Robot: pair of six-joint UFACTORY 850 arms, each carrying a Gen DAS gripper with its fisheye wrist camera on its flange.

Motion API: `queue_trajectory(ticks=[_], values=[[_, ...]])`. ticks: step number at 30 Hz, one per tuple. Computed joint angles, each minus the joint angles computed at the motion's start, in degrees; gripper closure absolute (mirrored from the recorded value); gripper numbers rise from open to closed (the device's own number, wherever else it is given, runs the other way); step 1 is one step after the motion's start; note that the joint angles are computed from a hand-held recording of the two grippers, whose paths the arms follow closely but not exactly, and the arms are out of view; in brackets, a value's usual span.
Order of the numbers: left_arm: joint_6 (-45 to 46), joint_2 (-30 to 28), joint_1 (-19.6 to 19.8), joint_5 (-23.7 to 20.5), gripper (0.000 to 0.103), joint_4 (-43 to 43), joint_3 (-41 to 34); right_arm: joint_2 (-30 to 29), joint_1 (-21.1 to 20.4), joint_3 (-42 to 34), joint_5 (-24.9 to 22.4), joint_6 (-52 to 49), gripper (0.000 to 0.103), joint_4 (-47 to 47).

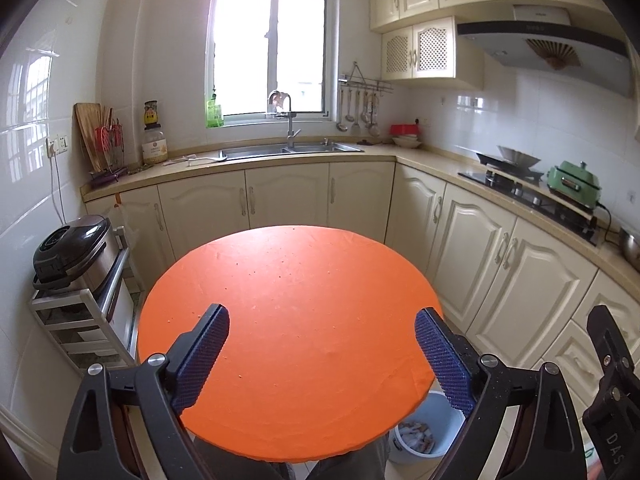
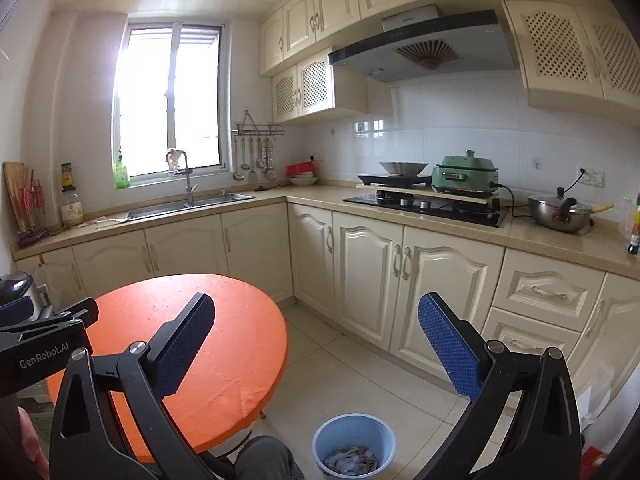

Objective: Collect trash

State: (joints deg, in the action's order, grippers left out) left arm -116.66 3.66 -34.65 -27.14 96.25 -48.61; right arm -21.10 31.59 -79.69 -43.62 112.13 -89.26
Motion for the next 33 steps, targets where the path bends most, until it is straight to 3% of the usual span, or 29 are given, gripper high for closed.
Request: queue_trajectory(ticks=[11,33], values=[[1.0,-3.7,2.4,1.6,0.012,1.9,-4.4,0.3,0.3,0.6,-1.4,0.1,0.000,1.0],[4.0,-6.4,1.8,2.4,0.012,-0.2,-6.6,0.9,0.3,1.3,-2.3,1.0,0.000,1.1]])
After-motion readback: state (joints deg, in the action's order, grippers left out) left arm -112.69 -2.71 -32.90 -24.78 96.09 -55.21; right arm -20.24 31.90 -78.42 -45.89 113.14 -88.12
